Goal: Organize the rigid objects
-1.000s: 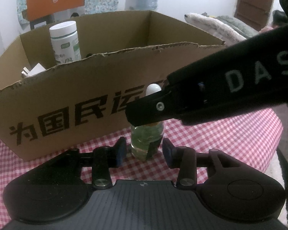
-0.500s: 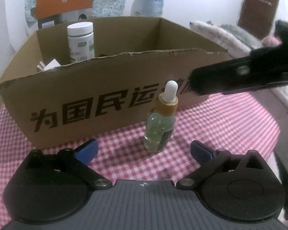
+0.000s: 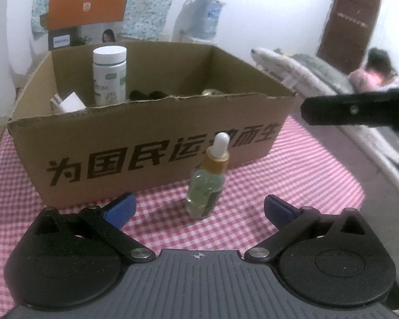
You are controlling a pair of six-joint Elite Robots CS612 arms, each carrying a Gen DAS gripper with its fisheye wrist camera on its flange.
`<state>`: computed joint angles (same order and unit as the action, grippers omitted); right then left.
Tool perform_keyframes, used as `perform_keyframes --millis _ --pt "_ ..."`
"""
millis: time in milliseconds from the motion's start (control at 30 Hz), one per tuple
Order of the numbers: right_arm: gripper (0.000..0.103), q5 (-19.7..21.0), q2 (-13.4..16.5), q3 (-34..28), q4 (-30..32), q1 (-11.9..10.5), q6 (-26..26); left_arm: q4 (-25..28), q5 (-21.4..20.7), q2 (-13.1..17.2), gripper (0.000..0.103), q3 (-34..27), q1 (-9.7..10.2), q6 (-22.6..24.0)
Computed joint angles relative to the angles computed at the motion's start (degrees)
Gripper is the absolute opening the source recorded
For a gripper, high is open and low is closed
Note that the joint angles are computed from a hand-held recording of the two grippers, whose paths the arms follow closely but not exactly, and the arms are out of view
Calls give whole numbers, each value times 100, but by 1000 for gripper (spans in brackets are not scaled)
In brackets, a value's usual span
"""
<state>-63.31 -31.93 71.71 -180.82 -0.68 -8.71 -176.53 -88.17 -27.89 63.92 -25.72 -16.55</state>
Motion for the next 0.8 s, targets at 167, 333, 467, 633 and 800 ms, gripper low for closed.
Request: perform_keyframes --millis 167,333,467,633,800 --pt "103 -743 -15 137 -625 97 -126 -122 -369 26 103 -5 76 -379" --pt "103 -964 42 186 -1279 119 -406 -512 -1092 129 103 -42 209 -973" --pt "103 -548 32 180 -1241 47 -413 -625 -862 118 103 10 154 -570" --pt "103 122 80 144 -1218 -45 -308 -371 -84 61 103 57 -9 398" --pt "103 487 122 109 -1117 -65 -117 -156 224 84 103 -5 -76 671"
